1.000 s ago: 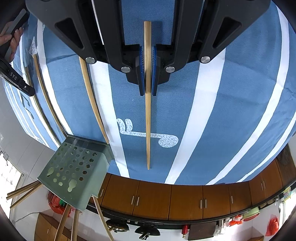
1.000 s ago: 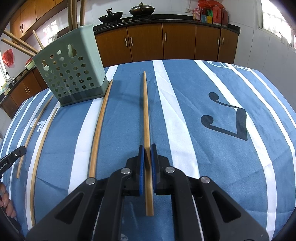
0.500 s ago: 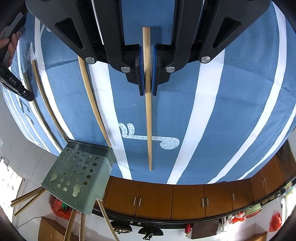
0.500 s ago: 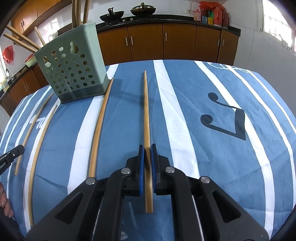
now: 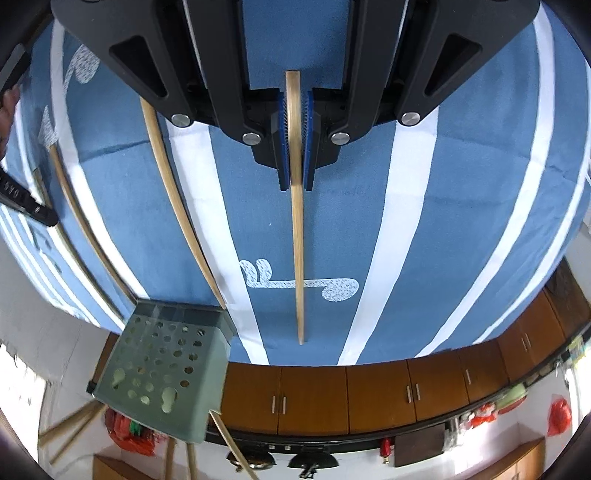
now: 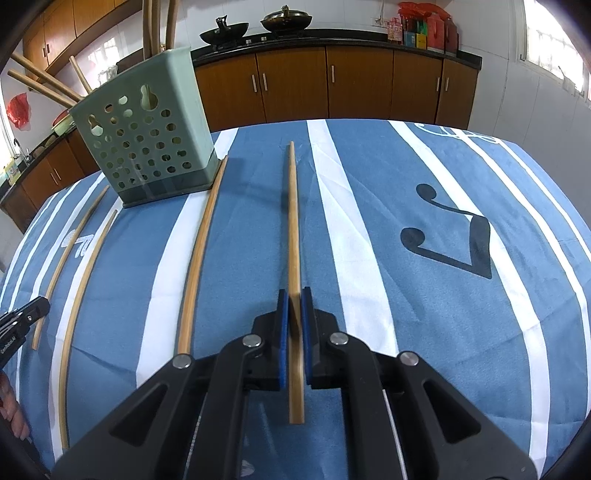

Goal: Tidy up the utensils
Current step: 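Close the right gripper on a chopstick while the left gripper grasps another chopstick, then lift the left gripper's chopstick over the green holder while the right gripper carries its chopstick there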

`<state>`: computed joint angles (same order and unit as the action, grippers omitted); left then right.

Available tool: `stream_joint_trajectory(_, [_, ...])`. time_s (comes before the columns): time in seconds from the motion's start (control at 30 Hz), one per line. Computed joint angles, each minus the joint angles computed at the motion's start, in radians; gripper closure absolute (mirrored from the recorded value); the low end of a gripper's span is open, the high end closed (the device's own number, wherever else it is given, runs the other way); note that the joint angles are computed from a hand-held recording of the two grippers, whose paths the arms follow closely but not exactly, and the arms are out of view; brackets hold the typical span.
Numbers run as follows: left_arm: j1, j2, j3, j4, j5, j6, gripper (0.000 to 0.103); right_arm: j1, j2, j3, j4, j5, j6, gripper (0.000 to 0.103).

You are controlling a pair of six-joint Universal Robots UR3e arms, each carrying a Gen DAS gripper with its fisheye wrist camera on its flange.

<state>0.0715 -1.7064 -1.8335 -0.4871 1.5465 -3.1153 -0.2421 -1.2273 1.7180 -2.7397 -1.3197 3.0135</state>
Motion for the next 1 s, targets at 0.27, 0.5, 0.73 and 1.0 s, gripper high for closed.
stream_joint_trajectory(0.27, [0.048, 0.11, -0.022, -0.034, -0.067, 0.005, 0.096, -0.087, -0.14, 0.126, -0.078, 0.102, 0.012, 0.095])
stream_joint_trajectory(0.5, [0.08, 0.177, -0.011, -0.017, -0.117, -0.016, 0.096, -0.147, -0.238, 0.16, -0.132, 0.181, 0.046, 0.095])
stream_joint_trajectory(0.73, [0.122, 0.226, 0.0, 0.02, -0.186, -0.054, 0.096, -0.183, -0.294, 0.152, -0.19, 0.235, 0.099, 0.095])
stream_joint_trajectory(1.0, [0.139, 0.26, 0.022, 0.045, -0.212, -0.071, 0.096, -0.187, -0.318, 0.128, -0.215, 0.249, 0.128, 0.095])
